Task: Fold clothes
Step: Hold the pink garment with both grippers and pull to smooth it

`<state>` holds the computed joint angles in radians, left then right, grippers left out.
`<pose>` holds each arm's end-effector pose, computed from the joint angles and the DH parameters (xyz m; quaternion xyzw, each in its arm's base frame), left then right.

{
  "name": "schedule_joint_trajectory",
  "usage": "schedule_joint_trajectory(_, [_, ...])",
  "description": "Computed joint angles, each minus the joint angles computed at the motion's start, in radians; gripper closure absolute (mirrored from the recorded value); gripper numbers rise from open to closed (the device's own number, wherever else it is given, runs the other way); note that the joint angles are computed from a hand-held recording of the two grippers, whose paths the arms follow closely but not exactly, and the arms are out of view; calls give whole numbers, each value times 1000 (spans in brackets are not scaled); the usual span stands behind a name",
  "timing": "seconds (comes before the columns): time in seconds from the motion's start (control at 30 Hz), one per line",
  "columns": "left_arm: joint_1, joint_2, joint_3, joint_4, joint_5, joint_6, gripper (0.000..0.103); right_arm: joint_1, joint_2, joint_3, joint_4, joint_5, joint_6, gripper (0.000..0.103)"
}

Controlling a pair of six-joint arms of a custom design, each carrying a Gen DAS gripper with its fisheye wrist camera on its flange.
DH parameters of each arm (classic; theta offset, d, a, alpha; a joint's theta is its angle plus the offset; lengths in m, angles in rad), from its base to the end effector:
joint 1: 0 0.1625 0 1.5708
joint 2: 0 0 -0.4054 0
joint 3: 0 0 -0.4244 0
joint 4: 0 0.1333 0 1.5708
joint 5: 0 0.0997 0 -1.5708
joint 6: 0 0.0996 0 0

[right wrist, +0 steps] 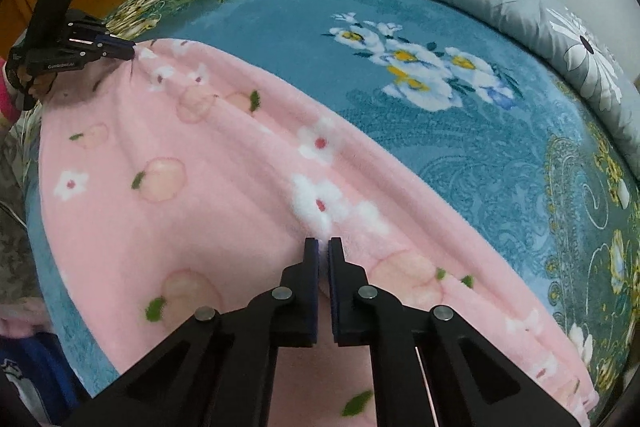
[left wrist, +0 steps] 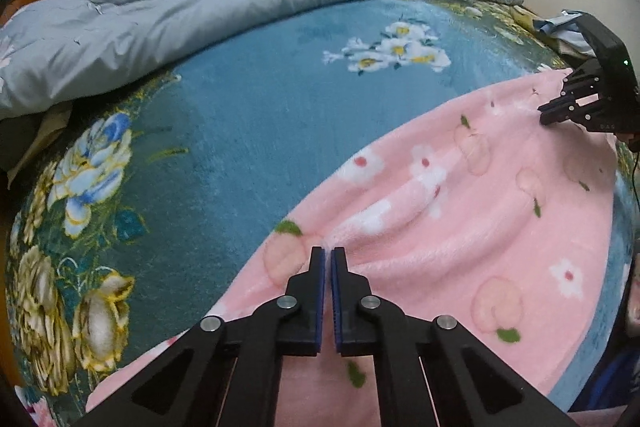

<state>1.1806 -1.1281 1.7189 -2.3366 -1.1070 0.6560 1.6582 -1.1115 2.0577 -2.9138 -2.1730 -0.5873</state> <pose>-0.0789 -0.6594 0.2221 0.4669 0.8499 -0.0540 0.2382 0.1247 -0.5428 0.1444 0.2547 -0.9029 0.1105 0.3283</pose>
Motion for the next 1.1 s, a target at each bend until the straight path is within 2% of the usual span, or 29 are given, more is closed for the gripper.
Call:
schedule_joint_trajectory(0.1, [2,7,-6,-5,-4,5,99,-1,-6,-11,16,16,4,99])
schedule_joint_trajectory(0.27, [1,23,0,-7,38,-5,99,-8,-12,-19,51,29,-6,98])
schedule_joint_trajectory(0.37, [2,32,-2,-8,51,-17,98,-16,-21,-26,66,44,-10,88])
schedule_joint_trajectory(0.53, [2,45,-4,-10,76,-12,96,-32,-21,-57,91,25,-13,77])
schedule_joint_trajectory(0.7, [2,64,-12,4,101,-7,92,-43,1,-77,142,-12,-18,73])
schedule_joint_trajectory(0.83, [2,61,-3,-8,104,11,93,-39,5,-73,131,-20,-22,73])
schedule_joint_trajectory(0.87, [2,57,3,-16,101,19,94,-39,4,-70,127,-18,-19,76])
schedule_joint_trajectory(0.9, [3,51,14,-31,95,31,94,-39,1,-65,122,-14,-18,89])
schedule_joint_trajectory(0.93, [4,44,28,-50,86,45,97,-39,-2,-57,111,-8,-24,96])
schedule_joint_trajectory(1.1, [8,13,73,-129,39,90,100,-39,-37,-7,16,29,-69,100])
